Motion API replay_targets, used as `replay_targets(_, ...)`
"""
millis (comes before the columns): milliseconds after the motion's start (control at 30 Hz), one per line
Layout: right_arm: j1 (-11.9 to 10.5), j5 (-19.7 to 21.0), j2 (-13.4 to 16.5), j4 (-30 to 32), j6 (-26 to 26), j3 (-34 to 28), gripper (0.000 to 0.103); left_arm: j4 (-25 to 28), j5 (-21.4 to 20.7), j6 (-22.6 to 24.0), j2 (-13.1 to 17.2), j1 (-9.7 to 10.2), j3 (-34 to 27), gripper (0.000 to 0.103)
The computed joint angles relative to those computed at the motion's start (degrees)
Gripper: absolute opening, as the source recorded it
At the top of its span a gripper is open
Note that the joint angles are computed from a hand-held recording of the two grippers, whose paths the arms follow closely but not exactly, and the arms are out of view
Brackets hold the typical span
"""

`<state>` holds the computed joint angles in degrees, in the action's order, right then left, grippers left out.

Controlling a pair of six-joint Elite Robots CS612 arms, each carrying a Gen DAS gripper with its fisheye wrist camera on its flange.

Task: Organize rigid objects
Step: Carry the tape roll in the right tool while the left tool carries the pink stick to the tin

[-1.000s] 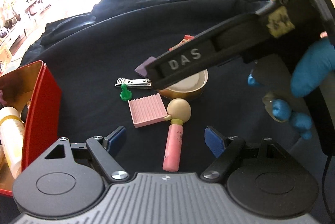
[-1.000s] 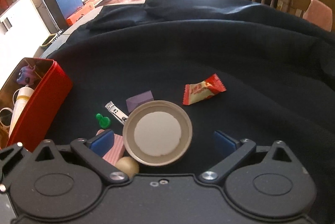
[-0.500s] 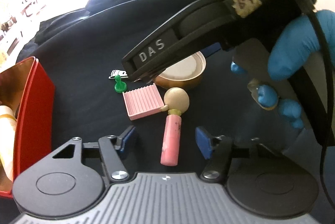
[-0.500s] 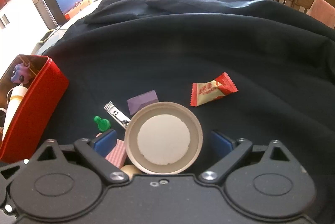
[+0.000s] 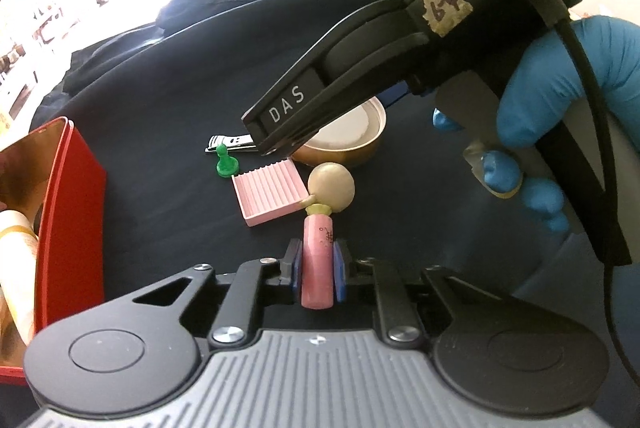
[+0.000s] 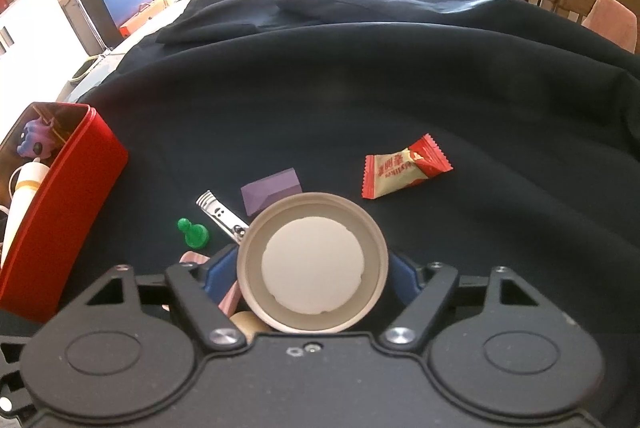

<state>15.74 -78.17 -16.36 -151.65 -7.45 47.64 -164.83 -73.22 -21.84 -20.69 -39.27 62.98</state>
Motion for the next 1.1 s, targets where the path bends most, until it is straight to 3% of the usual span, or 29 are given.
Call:
replay_targets(467,-0.4,1.1,-4.4,-4.5,-1.6,7.1,0.077,-2.3,-0.9,-2.7,-1.9,0.61,2.5,0.015)
replay_targets(1100,0.2,2.9,-12.0,-9.4,-3.0,17.6,0.077,-8.5,-1.5,-5.7,-8.4,1.91,12.3,0.015)
